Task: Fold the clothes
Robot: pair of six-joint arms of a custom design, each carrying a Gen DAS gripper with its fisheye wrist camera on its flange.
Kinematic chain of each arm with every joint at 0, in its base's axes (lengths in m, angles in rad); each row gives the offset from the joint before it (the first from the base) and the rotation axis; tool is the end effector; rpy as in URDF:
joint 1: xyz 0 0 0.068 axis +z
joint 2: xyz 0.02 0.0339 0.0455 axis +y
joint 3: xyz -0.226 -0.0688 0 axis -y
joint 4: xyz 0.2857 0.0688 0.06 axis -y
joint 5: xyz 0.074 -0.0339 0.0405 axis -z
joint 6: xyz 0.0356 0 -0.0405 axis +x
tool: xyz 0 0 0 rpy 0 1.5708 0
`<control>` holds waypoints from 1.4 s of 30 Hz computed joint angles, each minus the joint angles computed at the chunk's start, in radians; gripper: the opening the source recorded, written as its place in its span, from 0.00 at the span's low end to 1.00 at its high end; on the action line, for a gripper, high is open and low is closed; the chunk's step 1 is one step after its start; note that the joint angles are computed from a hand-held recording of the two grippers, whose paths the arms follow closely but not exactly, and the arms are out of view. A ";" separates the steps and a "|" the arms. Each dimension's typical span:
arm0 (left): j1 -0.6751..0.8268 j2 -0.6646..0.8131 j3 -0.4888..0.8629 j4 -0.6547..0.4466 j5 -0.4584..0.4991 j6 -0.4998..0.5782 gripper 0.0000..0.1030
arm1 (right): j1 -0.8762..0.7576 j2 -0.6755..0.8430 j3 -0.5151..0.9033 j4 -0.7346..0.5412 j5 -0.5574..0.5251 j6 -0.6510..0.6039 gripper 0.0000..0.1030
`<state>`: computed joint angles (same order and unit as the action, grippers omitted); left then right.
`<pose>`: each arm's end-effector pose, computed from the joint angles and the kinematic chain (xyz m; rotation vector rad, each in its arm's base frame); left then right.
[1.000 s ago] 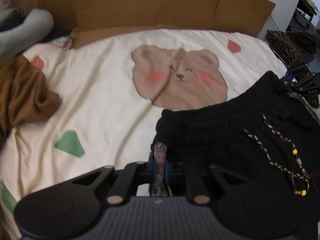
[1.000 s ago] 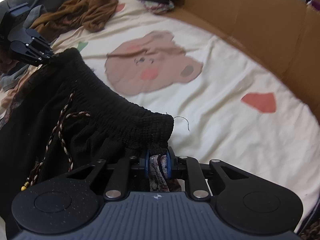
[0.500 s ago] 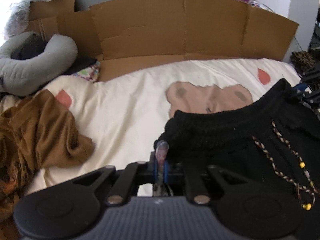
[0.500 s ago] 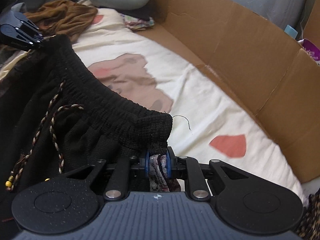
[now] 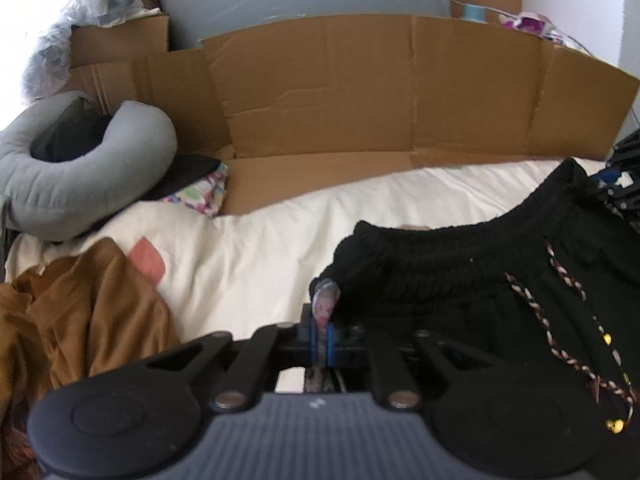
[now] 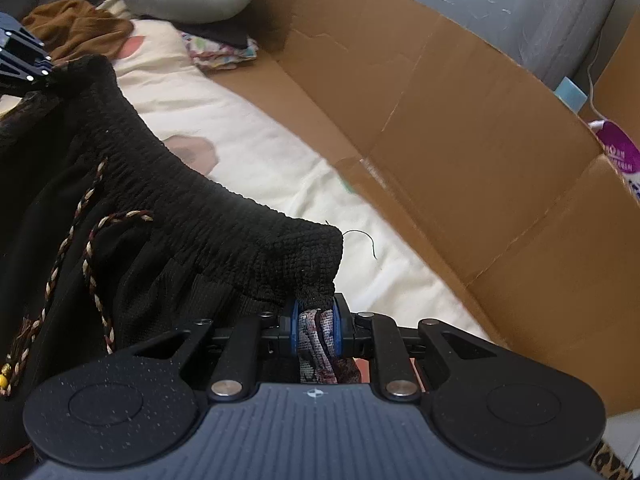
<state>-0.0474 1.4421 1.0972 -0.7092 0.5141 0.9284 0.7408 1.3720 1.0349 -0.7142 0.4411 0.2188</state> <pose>0.3308 -0.0332 0.2062 1.2976 2.0824 -0.3062 0.2446 0.2031 0.2050 -0.4969 2.4329 -0.1889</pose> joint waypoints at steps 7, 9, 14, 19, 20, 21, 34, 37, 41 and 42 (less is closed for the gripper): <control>-0.075 0.084 0.079 0.068 -0.079 -0.088 0.05 | -0.064 0.129 0.127 0.023 0.008 -0.049 0.14; -0.093 0.101 0.083 0.095 -0.107 -0.110 0.05 | -0.084 0.169 0.167 0.022 -0.001 -0.029 0.14; -0.128 0.148 0.104 0.165 -0.152 -0.168 0.05 | -0.111 0.289 0.278 0.017 0.016 -0.049 0.14; -0.147 0.196 0.161 0.182 -0.164 -0.216 0.05 | -0.137 0.356 0.349 0.015 0.021 -0.048 0.14; -0.153 0.203 0.166 0.190 -0.174 -0.216 0.05 | -0.142 0.367 0.361 0.015 0.019 -0.047 0.14; -0.158 0.210 0.171 0.199 -0.185 -0.216 0.05 | -0.146 0.380 0.376 0.016 0.019 -0.050 0.14; -0.197 0.297 0.218 0.218 -0.321 -0.294 0.28 | -0.210 0.533 0.507 -0.040 -0.067 0.129 0.44; -0.170 0.271 0.208 0.194 -0.279 -0.302 0.28 | -0.225 0.453 0.421 -0.004 -0.096 0.114 0.43; -0.151 0.189 0.164 0.153 -0.213 -0.323 0.28 | -0.245 0.333 0.317 0.008 -0.136 0.085 0.44; -0.152 0.160 0.150 0.141 -0.200 -0.334 0.28 | -0.248 0.300 0.292 0.004 -0.142 0.076 0.44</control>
<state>-0.1996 1.6026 1.2470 -0.5686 0.3138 0.5947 0.4925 1.6722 1.3269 -0.7098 0.2988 0.2944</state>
